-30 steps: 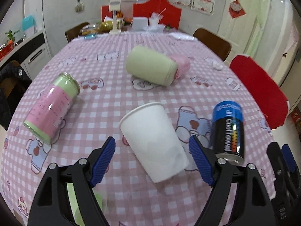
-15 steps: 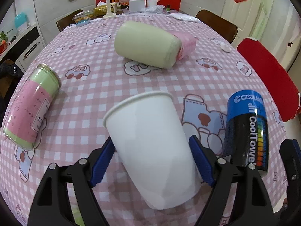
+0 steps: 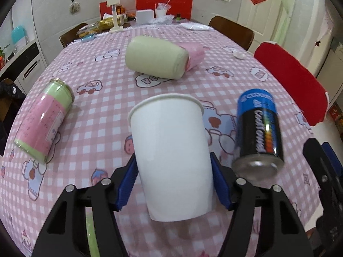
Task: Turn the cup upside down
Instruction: 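Close the left gripper around the body of the white paper cup, then lift the white cup off the table with the left gripper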
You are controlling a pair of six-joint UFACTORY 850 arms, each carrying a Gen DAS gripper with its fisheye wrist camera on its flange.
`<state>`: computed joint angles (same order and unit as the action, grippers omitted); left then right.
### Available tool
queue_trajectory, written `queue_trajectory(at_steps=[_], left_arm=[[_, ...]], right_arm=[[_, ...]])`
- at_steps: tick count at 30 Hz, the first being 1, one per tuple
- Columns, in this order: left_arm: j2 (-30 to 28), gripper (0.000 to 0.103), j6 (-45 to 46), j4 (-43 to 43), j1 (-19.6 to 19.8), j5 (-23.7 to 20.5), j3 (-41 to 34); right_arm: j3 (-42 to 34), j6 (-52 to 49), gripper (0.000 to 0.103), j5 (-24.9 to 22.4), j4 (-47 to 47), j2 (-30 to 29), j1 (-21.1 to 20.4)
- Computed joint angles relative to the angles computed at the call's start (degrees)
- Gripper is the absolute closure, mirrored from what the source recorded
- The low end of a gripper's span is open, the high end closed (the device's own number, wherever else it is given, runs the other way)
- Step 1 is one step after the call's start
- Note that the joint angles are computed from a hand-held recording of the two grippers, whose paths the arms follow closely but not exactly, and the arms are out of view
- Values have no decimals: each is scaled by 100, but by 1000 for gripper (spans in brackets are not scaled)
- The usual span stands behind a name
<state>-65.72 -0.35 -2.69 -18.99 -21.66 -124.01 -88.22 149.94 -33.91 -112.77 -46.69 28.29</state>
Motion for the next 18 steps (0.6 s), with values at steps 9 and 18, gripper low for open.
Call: queue_trajectory(at_steps=[9,18], left_arm=[[1101,39,840,-757,-16,994,1890],[1420,39,1997,-1816,-38,1251,2553]], right_arm=[[573,303,8,-195,-96,360,209],[855,424,8,-286,-57,512,350]])
